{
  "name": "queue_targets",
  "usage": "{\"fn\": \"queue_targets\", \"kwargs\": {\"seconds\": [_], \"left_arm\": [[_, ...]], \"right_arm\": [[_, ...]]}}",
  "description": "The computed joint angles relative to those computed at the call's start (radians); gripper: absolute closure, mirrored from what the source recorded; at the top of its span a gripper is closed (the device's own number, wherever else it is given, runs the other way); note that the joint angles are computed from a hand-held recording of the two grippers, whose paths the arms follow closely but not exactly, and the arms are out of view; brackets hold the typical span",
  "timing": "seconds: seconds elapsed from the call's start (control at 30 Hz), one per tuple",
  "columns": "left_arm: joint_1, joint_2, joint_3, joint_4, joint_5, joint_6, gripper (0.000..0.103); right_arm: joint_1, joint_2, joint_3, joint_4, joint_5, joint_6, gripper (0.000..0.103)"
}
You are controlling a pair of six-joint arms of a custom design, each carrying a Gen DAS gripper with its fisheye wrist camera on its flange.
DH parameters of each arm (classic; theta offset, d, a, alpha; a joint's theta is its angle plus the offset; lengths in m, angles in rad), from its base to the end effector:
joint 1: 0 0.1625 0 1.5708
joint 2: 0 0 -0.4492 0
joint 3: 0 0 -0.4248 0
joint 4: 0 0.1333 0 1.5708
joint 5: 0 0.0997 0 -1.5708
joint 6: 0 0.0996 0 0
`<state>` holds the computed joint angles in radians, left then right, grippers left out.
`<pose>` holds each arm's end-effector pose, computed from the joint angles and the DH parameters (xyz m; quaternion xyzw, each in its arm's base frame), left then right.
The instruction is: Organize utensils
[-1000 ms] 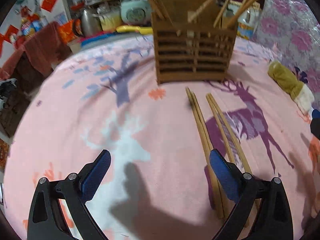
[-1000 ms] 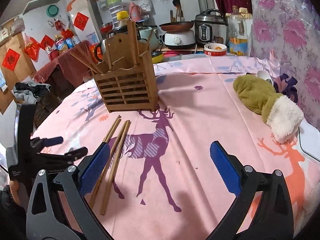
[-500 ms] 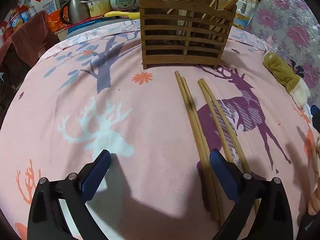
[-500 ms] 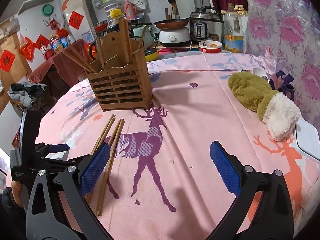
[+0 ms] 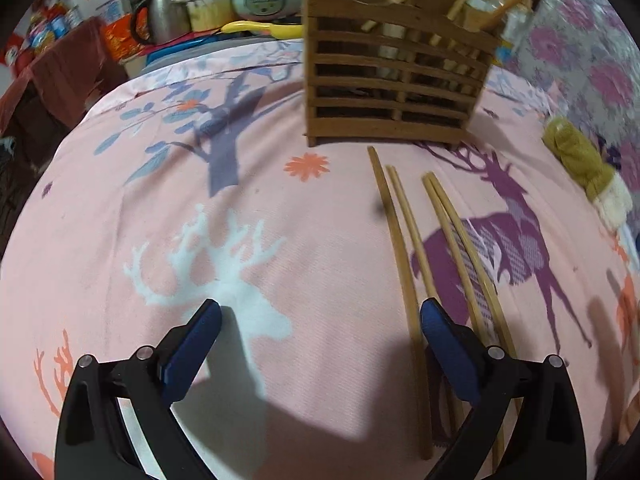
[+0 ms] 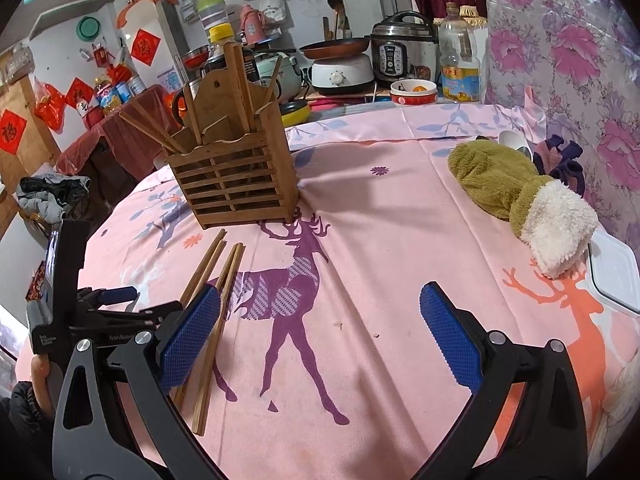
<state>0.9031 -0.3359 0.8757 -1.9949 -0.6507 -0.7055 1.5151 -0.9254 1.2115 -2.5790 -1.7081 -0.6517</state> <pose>-0.3783 -0.8231 0.0208 0.0088 0.8949 -0.2409 0.3757 0.0740 -0.8232 0.3933 0.2509 -0.8993 0.3084 0.1823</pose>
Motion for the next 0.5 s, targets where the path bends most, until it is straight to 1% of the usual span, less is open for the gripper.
{"fn": "queue_targets", "kwargs": {"seconds": [0.07, 0.1, 0.13, 0.17, 0.23, 0.27, 0.33, 0.37, 0.4, 0.43, 0.5], "left_arm": [[-0.003, 0.012, -0.016, 0.027, 0.02, 0.001, 0.008], [-0.003, 0.01, -0.013, 0.021, 0.021, 0.004, 0.014], [-0.003, 0.002, -0.003, 0.015, 0.027, -0.005, 0.022], [-0.002, -0.006, 0.007, 0.012, 0.033, -0.016, 0.027], [0.002, -0.036, 0.045, 0.004, 0.049, -0.064, 0.051], [0.004, -0.048, 0.057, 0.006, 0.056, -0.086, 0.056], [0.007, -0.082, 0.105, -0.032, 0.046, -0.113, 0.075], [0.007, -0.093, 0.121, -0.042, 0.041, -0.119, 0.079], [0.006, -0.103, 0.139, -0.048, 0.04, -0.121, 0.085], [0.003, -0.113, 0.157, -0.051, 0.042, -0.115, 0.087], [-0.006, -0.132, 0.195, -0.057, 0.049, -0.11, 0.088]], "right_arm": [[0.001, 0.0, 0.001, -0.004, -0.002, -0.006, 0.006], [0.001, 0.001, 0.001, -0.006, -0.004, -0.008, 0.006], [0.002, 0.001, 0.002, -0.008, -0.005, -0.009, 0.006], [0.002, 0.002, 0.001, -0.008, -0.006, -0.009, 0.006], [0.001, 0.002, -0.001, -0.007, -0.006, -0.007, 0.006], [0.001, 0.002, -0.001, -0.006, -0.005, -0.007, 0.006], [0.001, 0.003, 0.0, -0.011, -0.008, -0.009, 0.006], [0.001, 0.003, 0.0, -0.013, -0.011, -0.013, 0.006], [0.002, 0.004, 0.002, -0.018, -0.015, -0.02, 0.006], [0.003, 0.004, 0.005, -0.019, -0.017, -0.026, 0.007], [0.003, 0.004, 0.008, -0.01, -0.015, -0.035, 0.007]]}}
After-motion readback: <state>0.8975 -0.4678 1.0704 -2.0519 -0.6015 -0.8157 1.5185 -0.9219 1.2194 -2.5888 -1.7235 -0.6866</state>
